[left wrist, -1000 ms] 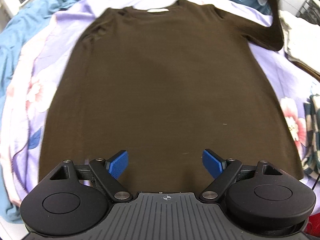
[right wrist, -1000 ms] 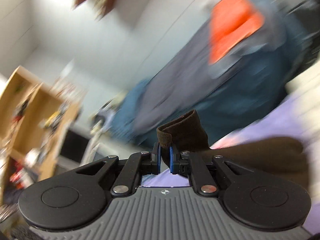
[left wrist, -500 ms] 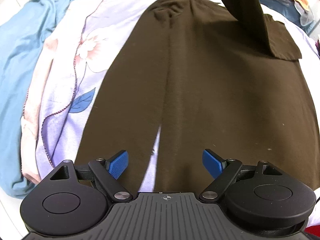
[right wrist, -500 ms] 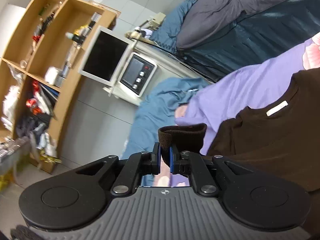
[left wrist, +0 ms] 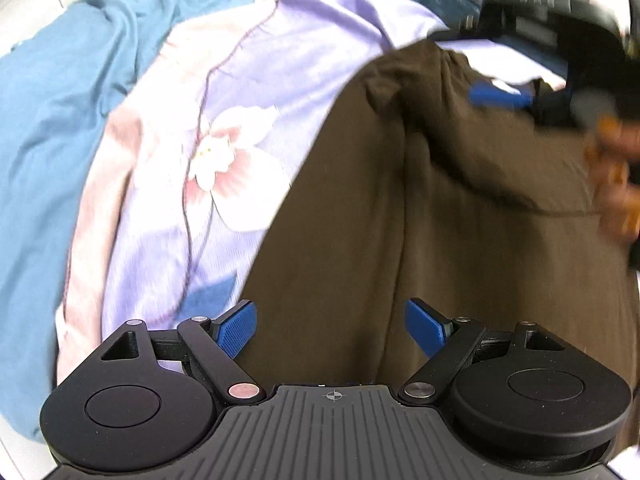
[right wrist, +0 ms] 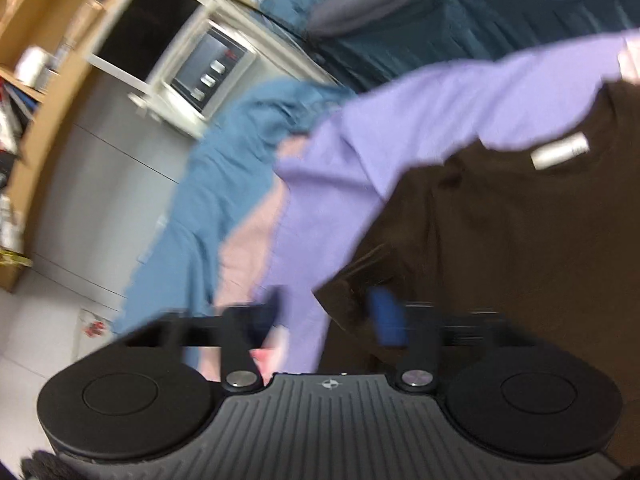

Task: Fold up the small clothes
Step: 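Lift the sleeve with the right gripper and carry it across the shirt body, then lay the sleeve on the shirt body and open the right gripper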

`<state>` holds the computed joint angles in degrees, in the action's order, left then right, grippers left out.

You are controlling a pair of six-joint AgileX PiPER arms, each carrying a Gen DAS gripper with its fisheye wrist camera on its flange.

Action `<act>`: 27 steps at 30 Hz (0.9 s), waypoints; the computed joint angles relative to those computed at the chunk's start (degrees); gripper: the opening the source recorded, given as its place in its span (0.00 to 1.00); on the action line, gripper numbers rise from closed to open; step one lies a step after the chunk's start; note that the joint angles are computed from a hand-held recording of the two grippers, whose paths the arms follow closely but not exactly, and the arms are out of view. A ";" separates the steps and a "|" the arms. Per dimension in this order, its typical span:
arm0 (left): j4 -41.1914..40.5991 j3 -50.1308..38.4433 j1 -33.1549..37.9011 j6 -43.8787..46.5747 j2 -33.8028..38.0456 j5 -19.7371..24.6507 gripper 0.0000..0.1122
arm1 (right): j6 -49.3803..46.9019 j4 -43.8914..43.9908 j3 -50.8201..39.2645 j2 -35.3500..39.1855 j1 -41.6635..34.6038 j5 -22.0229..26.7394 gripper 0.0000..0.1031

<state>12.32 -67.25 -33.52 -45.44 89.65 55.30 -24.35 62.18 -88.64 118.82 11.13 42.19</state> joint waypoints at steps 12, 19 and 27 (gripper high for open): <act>3.33 -5.35 4.72 2.16 6.59 -8.86 0.92 | 2.51 -14.01 13.24 -10.87 -12.74 -6.55 0.65; -0.99 -21.79 10.18 11.88 19.59 -11.25 0.92 | 6.85 -19.50 12.32 -9.49 -31.64 -4.23 0.62; -3.32 -43.24 10.50 18.64 34.34 -2.15 0.92 | 3.48 -17.71 -6.63 4.48 -33.17 4.06 0.62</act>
